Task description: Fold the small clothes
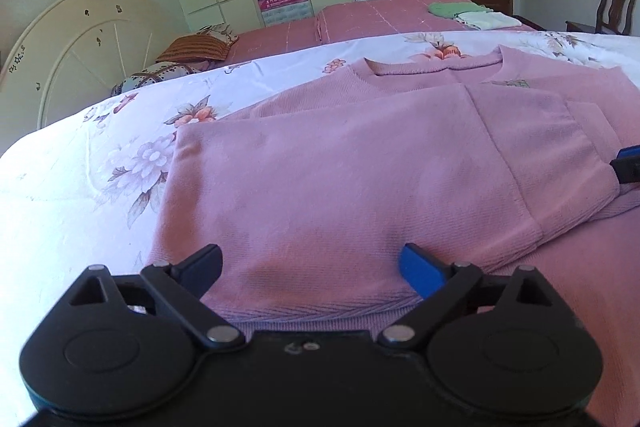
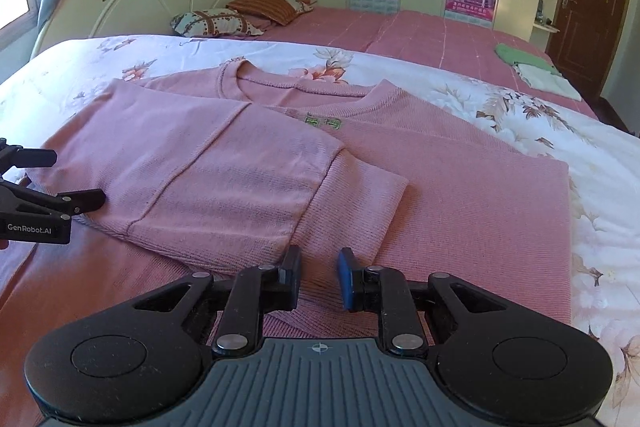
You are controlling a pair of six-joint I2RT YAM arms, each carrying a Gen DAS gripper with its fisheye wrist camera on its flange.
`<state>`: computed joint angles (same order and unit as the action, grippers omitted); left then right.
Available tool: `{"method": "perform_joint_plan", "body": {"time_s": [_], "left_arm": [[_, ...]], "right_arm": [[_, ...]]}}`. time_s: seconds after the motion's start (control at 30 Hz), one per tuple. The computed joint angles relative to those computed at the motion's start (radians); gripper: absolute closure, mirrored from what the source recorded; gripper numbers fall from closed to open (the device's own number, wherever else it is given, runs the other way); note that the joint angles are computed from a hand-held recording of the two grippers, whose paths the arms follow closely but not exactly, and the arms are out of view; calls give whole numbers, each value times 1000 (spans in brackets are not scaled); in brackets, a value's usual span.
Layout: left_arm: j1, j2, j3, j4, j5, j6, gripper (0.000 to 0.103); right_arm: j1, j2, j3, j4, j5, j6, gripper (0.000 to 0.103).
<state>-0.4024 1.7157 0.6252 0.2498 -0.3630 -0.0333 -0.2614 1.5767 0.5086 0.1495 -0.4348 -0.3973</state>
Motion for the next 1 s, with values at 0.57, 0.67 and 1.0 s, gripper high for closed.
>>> {"method": "perform_joint_plan", "body": {"time_s": [0.57, 0.67, 1.0], "left_arm": [[47, -128, -189, 139, 70, 48, 13], [68, -144, -242, 254, 96, 67, 18], [283, -374, -296, -11, 375, 88, 8]], "right_arm": [[-145, -234, -111, -99, -98, 82, 82], [-130, -255, -165, 3, -93, 142, 82], [-55, -314, -229, 27, -3, 207, 74]]}}
